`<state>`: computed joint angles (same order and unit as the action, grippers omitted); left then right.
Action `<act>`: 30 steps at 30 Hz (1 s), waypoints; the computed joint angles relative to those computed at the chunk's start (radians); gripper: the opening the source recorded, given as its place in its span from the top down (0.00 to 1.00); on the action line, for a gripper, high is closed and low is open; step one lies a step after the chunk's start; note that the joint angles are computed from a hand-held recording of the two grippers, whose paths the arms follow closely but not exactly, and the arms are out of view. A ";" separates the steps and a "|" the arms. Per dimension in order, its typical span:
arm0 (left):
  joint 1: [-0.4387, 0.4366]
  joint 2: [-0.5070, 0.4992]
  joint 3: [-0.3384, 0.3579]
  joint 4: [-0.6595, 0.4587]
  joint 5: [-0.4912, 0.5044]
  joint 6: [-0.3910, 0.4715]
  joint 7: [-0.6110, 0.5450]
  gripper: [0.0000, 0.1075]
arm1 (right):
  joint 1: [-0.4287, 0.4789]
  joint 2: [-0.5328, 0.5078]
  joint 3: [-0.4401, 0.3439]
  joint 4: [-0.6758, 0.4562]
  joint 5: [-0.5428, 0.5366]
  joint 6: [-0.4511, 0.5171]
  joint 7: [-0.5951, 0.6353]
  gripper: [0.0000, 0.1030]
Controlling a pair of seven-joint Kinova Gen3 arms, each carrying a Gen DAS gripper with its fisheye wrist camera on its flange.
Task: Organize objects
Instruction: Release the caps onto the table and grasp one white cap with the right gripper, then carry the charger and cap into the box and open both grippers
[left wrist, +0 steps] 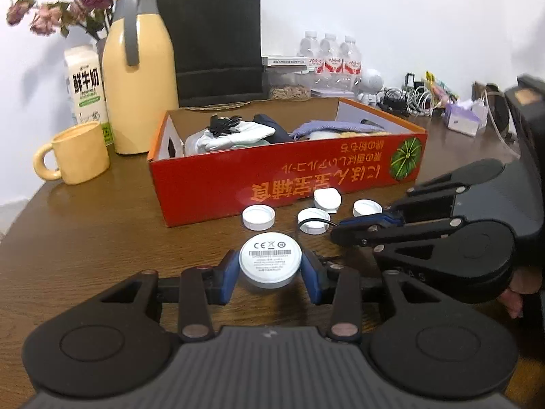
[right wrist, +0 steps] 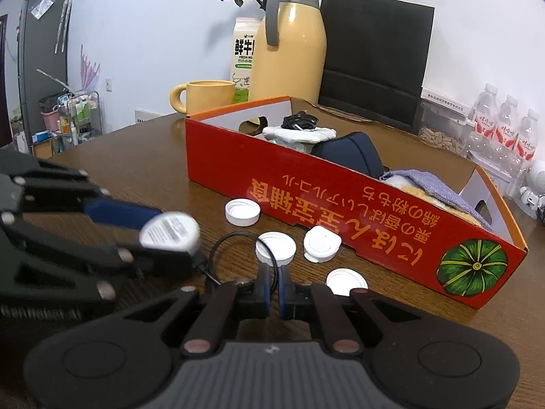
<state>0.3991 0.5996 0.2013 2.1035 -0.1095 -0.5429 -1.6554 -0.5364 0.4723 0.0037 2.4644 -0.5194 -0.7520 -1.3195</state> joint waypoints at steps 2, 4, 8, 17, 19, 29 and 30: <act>0.005 -0.005 -0.019 0.018 0.006 -0.035 -0.005 0.63 | 0.000 0.000 0.001 -0.001 -0.002 0.001 0.002 0.98; 0.036 -0.013 -0.054 0.026 0.047 -0.046 0.002 0.63 | -0.015 0.001 0.006 -0.001 -0.021 -0.001 0.016 0.98; 0.020 -0.025 -0.044 0.039 0.086 -0.059 -0.020 0.63 | -0.019 -0.002 0.004 0.000 -0.036 -0.003 0.019 0.98; 0.030 -0.053 -0.027 0.039 0.078 -0.083 -0.022 0.62 | -0.033 -0.014 -0.029 0.075 -0.041 -0.175 -0.066 0.99; 0.039 -0.062 -0.026 0.028 0.082 -0.086 -0.026 0.62 | -0.037 -0.032 -0.032 0.088 -0.046 -0.201 -0.065 0.99; 0.080 -0.066 -0.029 -0.103 0.127 -0.049 -0.033 0.62 | 0.025 -0.133 -0.038 0.102 -0.032 -0.273 -0.032 0.99; 0.082 -0.063 -0.029 -0.115 0.127 -0.045 -0.032 0.62 | 0.041 -0.140 -0.038 0.100 -0.018 -0.277 -0.035 0.99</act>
